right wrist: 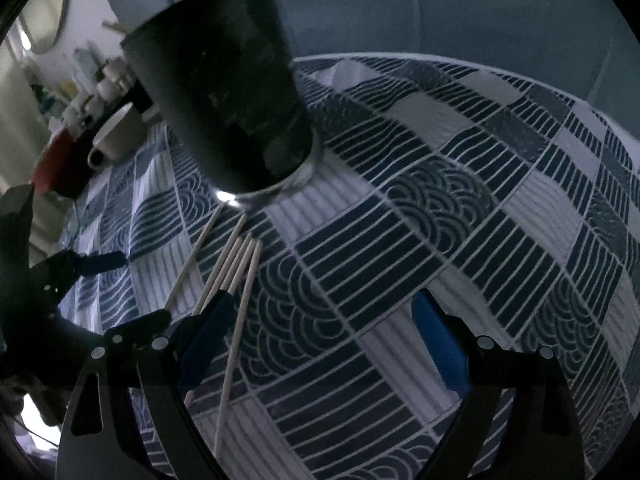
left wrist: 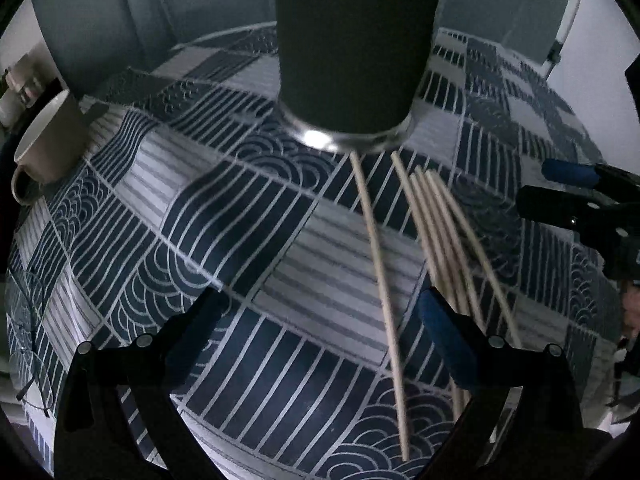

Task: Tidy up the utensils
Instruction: 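Lower the left gripper to the chopsticks on the cloth while the right gripper follows, then close the left gripper on one chopstick while the right gripper grasps another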

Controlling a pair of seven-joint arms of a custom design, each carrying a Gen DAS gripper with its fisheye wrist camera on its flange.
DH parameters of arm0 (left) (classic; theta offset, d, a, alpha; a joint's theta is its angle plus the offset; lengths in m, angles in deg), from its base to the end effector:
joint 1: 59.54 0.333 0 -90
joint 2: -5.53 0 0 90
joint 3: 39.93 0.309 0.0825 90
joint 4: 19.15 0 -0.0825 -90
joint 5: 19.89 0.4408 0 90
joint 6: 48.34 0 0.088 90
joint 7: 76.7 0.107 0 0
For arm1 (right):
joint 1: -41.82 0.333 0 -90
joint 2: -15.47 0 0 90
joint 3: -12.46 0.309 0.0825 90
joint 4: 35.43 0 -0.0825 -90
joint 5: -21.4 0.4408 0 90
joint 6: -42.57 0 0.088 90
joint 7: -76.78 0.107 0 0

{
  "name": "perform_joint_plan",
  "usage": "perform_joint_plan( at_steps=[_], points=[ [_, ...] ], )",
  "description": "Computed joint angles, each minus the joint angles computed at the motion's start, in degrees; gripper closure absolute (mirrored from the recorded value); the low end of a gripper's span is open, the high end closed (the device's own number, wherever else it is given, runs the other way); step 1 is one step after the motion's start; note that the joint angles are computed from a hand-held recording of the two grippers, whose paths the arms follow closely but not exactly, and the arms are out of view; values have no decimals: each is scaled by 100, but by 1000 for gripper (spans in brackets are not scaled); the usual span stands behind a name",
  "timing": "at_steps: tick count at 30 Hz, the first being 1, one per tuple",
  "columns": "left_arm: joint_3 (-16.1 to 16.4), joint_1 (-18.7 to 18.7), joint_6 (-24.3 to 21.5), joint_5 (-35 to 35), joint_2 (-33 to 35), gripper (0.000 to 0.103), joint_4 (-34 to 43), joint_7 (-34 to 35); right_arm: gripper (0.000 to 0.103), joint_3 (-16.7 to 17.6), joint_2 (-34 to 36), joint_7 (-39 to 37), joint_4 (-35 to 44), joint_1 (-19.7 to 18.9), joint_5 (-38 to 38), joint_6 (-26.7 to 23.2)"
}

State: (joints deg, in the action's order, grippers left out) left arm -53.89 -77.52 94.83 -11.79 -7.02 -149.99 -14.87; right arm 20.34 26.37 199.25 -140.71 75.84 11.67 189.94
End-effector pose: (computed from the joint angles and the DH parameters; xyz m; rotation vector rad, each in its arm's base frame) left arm 0.4784 -0.3029 0.4524 -1.8274 2.1602 -0.5305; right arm 0.5238 0.4671 0.4555 -2.0750 1.5750 -0.2366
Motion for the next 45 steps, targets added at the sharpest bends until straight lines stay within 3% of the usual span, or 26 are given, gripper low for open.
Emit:
perform_joint_plan(
  at_steps=[7,17,23,29,37,39,42,45],
  points=[
    [-53,40,-354,196,141,6,191,-161,17,15,287,-52,349,107,38,-420],
    [-26,38,-916,34,374,4,581,-78,14,-134,691,172,1004,426,-626,-1415],
    [-26,45,-1132,-75,541,8,825,17,16,-89,788,-85,1248,369,-394,-1826],
    [37,88,-1128,-228,388,29,720,310,36,-80,604,-309,1036,292,-311,-1727],
    [104,161,-1058,-292,119,64,468,323,92,-89,259,-149,588,137,-356,-1529],
    [114,173,-1075,-327,22,80,378,279,97,-87,187,-82,494,83,-323,-1529],
    [169,198,-1083,-458,-116,95,249,219,98,-44,71,-192,320,-60,-49,-1404],
    [256,200,-1068,-724,-237,98,130,253,99,-20,-19,-184,198,-167,218,-1344]
  ],
)
